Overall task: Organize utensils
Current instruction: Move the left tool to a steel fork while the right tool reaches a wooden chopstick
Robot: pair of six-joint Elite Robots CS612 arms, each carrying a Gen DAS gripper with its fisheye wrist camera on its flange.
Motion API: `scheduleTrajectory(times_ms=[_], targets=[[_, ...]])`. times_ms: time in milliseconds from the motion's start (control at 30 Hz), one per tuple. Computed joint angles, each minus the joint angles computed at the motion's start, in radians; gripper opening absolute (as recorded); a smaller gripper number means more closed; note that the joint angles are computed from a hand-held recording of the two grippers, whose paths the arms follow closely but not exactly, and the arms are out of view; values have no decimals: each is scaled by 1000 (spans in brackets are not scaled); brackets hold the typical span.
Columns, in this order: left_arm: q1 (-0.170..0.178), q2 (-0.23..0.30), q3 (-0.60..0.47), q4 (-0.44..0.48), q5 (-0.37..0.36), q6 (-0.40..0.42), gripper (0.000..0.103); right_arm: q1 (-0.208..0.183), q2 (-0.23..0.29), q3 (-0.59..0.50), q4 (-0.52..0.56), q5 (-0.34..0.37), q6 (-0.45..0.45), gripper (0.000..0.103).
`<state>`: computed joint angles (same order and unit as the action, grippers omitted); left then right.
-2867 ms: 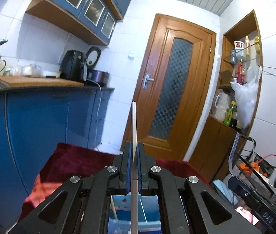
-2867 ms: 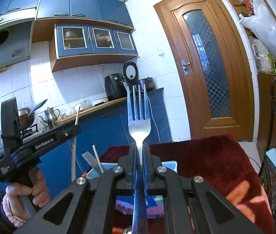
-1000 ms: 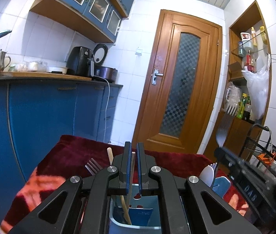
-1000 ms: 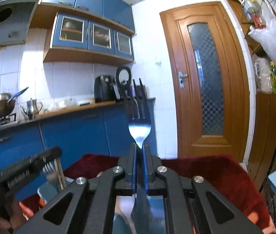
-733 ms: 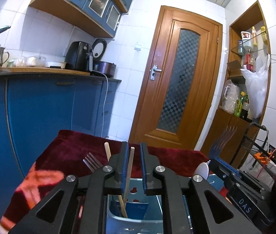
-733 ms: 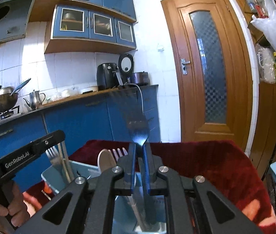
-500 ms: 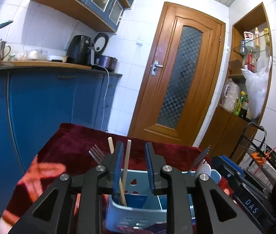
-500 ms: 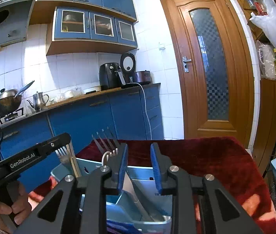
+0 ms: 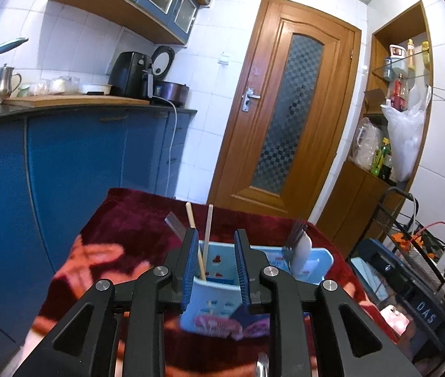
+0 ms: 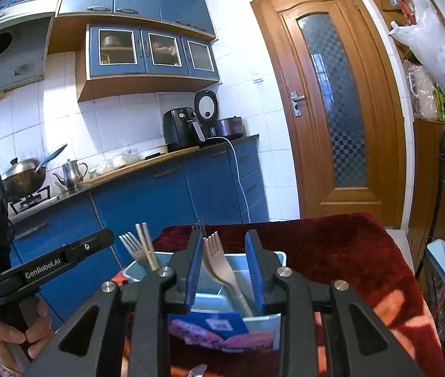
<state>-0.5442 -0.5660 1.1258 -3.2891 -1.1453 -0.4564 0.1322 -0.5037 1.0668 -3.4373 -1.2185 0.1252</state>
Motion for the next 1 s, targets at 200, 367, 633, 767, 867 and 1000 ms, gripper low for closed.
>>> scheduleTrajectory(times_ms=[200, 367, 633, 767, 867, 1000], targets=[[-14, -53, 85, 11, 9, 9, 24, -2, -51, 86, -17, 3, 28, 32], [-25, -87, 144, 24, 4, 19, 28, -2, -88, 153, -9, -1, 37, 32], [-35, -122, 209, 87, -43, -14, 30, -3, -132, 236, 67, -1, 26, 32], [-38, -126, 228, 114, -69, -40, 30, -4, -149, 271, 109, -13, 13, 32], [-38, -124, 236, 147, -89, -64, 30, -4, -158, 290, 137, -20, 6, 32], [-34, -122, 241, 190, -123, -91, 30, -6, -163, 308, 175, -19, 0, 33]])
